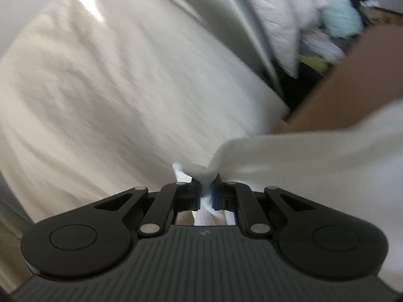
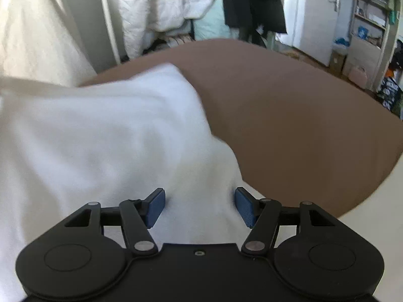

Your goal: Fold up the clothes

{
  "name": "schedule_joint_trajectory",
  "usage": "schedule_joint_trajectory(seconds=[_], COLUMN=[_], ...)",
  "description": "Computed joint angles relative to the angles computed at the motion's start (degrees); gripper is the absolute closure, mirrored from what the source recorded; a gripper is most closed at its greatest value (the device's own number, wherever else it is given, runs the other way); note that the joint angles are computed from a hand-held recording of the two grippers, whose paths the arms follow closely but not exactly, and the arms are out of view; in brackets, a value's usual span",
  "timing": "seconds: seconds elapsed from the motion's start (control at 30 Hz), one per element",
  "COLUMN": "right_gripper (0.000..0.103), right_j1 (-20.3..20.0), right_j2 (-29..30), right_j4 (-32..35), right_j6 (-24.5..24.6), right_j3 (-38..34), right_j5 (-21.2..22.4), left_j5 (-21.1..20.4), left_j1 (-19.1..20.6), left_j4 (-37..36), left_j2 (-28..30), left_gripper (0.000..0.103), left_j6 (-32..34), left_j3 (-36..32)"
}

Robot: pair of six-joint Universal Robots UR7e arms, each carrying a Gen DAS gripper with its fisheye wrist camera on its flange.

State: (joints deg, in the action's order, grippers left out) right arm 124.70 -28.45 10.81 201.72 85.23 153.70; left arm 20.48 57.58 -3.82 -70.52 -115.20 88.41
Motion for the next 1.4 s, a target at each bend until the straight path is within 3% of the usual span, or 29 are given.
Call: schedule_joint_trajectory(seconds=[0.13,0.2,0.27,0.33,0.4,0.47,0.57,0.63,0.7,0.77,0.83,0.93,1.0,1.03,1.1,1.13,1.23,1.3,1.4], right_gripper=[0.036,0.035,0.035,0.035,0.035,0.035,0.035,0.035,0.035,0.035,0.035,0.035,0.035,0.035,0.035,0.035,0.034,0.034,0.034], right_j1=[-1.5,-2.1,-2.6,-2.9,-3.1,-3.0,-2.5,-2.0,-1.4,-1.3,-1.8,-3.1,-3.5,-3.3,-3.0,-2.9,-3.4,-4.6,-6.1], right_j2=[0.1,-0.4,-0.7,-0.6,-0.6,-0.6,0.2,0.8,-1.2,-6.5,-12.0,-17.2,-17.8,-17.0,-15.4,-14.5,-12.5,-13.9,-16.7], right_j4=[2.0,2.0,1.5,1.1,0.7,0.5,3.1,5.5,1.3,-10.2,-21.5,-30.9,-32.2,-30.6,-27.1,-25.3,-19.1,-20.2,-24.2], right_j6=[3.1,4.2,4.5,3.4,2.9,3.6,6.5,9.9,8.9,3.8,-0.3,-1.5,-1.4,-1.0,0.1,0.8,3.9,4.5,3.6], right_j3=[0.5,1.0,1.4,1.4,1.6,1.7,0.2,-1.0,0.8,6.9,13.8,20.7,21.6,20.6,18.4,17.2,14.6,16.4,19.8], right_j5=[0.6,0.3,0.1,0.3,0.5,0.8,2.1,3.5,3.7,0.7,-4.7,-11.5,-11.9,-9.7,-5.4,-3.4,0.5,-1.2,-5.4], left_j5=[2.6,3.2,-0.9,-6.4,-5.7,-3.2,-2.2,2.0,6.8,10.9,14.6,20.2,23.3,23.9,20.8,19.9,18.6,18.9,20.4], left_j1=[2.4,4.7,7.0,9.4,10.4,10.5,10.3,9.5,8.2,5.7,3.3,-0.5,-2.5,-3.2,-4.8,-5.4,-6.4,-6.2,-5.2], left_j4=[-7.6,-1.4,6.2,8.3,6.5,10.9,21.0,27.0,33.7,41.7,44.7,49.1,55.5,59.9,68.6,70.6,68.4,66.0,68.4], left_j2=[-1.0,1.4,6.1,10.6,9.9,8.7,8.7,7.4,6.5,7.5,8.1,11.8,17.0,20.5,28.1,30.8,35.3,37.3,41.5], left_gripper=[0.096,0.095,0.087,0.085,0.085,0.080,0.072,0.068,0.060,0.060,0.059,0.049,0.041,0.039,0.039,0.039,0.039,0.038,0.030], left_j6=[7.2,1.9,1.6,7.0,9.5,3.5,-14.4,-26.4,-38.4,-48.0,-51.9,-53.8,-58.5,-61.8,-71.1,-74.0,-73.9,-73.1,-75.8], left_j3=[-3.2,-7.4,-11.7,-14.4,-12.2,-10.7,-13.1,-14.0,-15.4,-16.7,-16.5,-16.1,-18.7,-21.0,-25.8,-27.2,-29.6,-31.9,-37.2])
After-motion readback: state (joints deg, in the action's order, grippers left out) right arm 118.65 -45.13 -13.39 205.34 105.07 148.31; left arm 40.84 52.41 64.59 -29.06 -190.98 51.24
